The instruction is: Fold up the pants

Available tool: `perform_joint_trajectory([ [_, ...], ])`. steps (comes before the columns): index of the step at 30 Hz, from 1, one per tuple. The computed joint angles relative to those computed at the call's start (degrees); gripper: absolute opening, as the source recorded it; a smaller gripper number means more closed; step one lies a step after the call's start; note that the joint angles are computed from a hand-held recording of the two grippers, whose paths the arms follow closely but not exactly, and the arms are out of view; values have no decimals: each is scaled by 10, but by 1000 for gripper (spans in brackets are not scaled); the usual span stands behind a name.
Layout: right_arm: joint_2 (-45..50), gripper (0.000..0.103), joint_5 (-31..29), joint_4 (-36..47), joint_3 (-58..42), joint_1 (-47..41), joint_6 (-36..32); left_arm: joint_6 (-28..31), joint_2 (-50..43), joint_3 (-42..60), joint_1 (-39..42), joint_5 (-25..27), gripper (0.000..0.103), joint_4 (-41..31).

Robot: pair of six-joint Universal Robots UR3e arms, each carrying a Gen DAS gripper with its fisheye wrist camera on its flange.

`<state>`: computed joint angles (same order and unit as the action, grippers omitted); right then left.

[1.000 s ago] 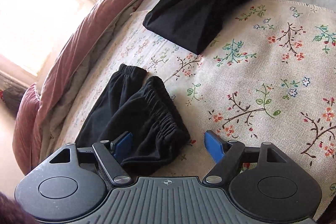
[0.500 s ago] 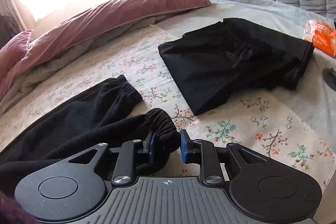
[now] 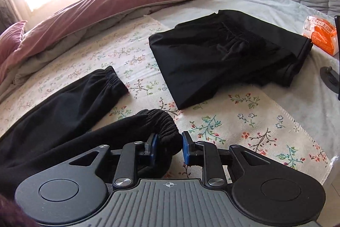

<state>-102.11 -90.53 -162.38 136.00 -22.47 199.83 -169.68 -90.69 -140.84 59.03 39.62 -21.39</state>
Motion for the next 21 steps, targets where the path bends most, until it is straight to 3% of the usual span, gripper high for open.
perform_joint_trajectory([
  [1, 11, 22, -7, 1, -8, 6, -2, -33, -12, 2, -16, 27, 33, 46],
  [2, 19, 22, -11, 1, -13, 9, -6, -48, -8, 8, -31, 63, 12, 62],
  [3, 26, 22, -17, 1, -19, 14, -6, -44, -2, 15, -36, 75, 9, 56],
  [5, 19, 22, -11, -4, -18, 10, -8, -12, 53, 6, -13, 56, 9, -3],
  [9, -22, 22, 17, 31, -12, -21, -35, 151, 233, -21, 59, 16, 9, -189],
  [12, -34, 22, 15, 90, -20, -27, -67, 268, 310, -35, 94, 38, 9, -294],
  [15, -20, 22, -1, 119, -17, -14, -92, 321, 281, -35, 100, 91, 9, -322],
  [18, 0, 23, -31, 119, -7, 14, -110, 365, 302, -37, 117, 91, 9, -355],
  [21, -5, 25, -52, 156, -26, 32, -129, 380, 313, -37, 93, 108, 12, -322],
])
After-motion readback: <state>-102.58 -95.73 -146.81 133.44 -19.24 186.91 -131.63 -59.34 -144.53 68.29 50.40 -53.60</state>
